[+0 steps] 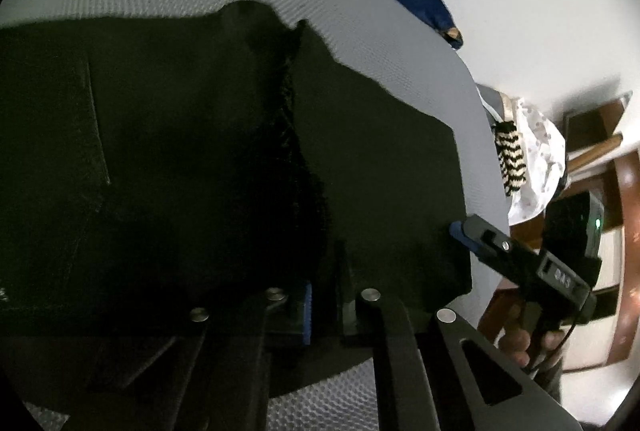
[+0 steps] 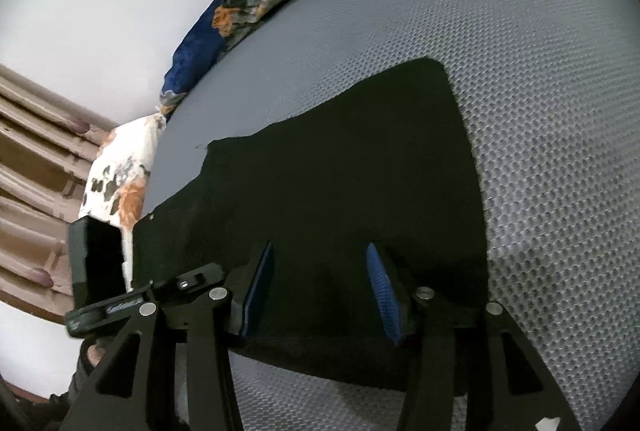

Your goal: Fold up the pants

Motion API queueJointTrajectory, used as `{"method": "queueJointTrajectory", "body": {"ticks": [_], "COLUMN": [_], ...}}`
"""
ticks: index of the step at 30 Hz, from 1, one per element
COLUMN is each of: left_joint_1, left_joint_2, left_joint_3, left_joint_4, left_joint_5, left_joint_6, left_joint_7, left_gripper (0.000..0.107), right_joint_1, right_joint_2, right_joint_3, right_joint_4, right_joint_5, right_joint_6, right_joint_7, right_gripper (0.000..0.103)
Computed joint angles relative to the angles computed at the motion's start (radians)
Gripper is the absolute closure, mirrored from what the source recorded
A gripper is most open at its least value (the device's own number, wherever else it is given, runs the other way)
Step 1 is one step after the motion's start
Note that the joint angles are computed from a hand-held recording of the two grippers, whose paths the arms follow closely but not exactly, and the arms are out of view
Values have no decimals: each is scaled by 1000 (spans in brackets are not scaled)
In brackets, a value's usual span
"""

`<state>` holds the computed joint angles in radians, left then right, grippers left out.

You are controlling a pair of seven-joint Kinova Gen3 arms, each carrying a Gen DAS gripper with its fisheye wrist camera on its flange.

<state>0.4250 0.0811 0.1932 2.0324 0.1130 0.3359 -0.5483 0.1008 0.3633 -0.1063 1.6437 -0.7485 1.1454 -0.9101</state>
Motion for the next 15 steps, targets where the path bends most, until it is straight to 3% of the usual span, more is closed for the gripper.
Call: {"method": "queueJointTrajectory", "body": {"ticks": [5, 9, 15], "left_joint_1": [37, 10, 28], "left_joint_2": [-39, -9, 12], "left_joint_3": [-4, 12, 0], "left_joint_4": [4, -3, -20], "left_joint_5": [-127, -65, -85], "left_joint_6": [11, 45, 89], "left_joint_7": [120, 59, 69], "left_gripper": [101, 101, 97], "right_joint_1": [-28, -90, -130], "right_joint_2": [-37, -54, -65], "right_joint_3": [11, 20, 8], "right_joint_4": [16, 26, 41], "right_joint_5": [53, 168, 258], "right_joint_6": [-62, -133, -179], "right_joint_7": [-11, -66, -97], "right_gripper": [56, 57, 56]}}
